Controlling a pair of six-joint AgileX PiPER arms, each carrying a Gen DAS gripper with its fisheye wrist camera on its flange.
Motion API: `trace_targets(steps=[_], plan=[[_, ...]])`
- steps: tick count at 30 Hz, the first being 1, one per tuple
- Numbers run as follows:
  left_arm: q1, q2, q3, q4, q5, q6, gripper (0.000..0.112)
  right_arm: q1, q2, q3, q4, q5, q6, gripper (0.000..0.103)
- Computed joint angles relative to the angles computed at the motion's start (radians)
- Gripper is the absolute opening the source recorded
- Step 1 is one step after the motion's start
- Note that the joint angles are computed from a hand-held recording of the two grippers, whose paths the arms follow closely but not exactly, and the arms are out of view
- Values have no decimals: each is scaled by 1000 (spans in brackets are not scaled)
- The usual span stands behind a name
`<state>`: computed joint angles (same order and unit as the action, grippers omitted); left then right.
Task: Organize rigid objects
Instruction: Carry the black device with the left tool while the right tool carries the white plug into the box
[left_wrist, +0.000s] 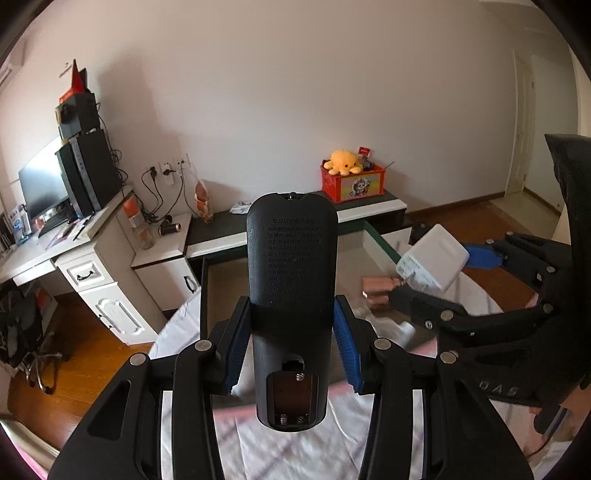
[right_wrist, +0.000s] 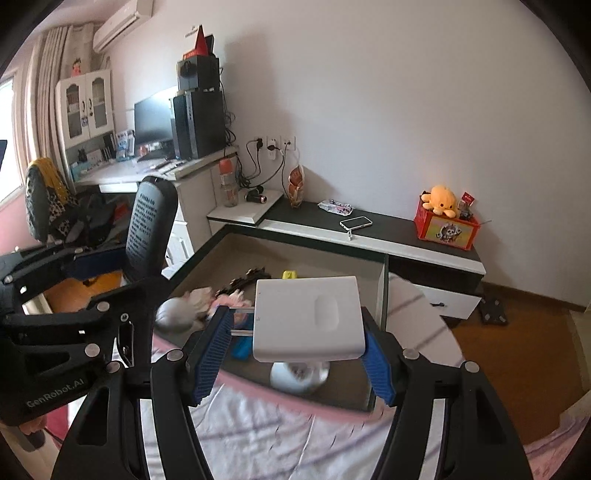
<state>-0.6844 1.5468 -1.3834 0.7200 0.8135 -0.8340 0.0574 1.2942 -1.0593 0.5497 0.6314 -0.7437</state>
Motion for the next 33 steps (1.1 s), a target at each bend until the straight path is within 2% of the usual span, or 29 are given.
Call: trace_targets(steps=[3,7,10,16,25,29,31,33], plan=[[89,95,-104,-96,-19,124,44,31,115,-93,-78,0,64,68],[171,223,-244,-202,-6,264,44,64,265,-212,-204,4,173,68],[208,332,-352,-241,22,321,44,72,374,-312,-277,40,236,68],[244,474,-485,-297,49,374,44,95,513,-432,-393,87,326,68],[229,564,-558,-252,74,336,44,100,568,-491,-474,129,399,68],[227,539,-513,-246,48,307,45,94,541,-465,-457,96,406,69],[219,506,-465,-205,24,264,45,83,520,-448,-422,86,397,73],[210,468,-417,-158,6,219,52,79,490,-423,-407,64,398,78]])
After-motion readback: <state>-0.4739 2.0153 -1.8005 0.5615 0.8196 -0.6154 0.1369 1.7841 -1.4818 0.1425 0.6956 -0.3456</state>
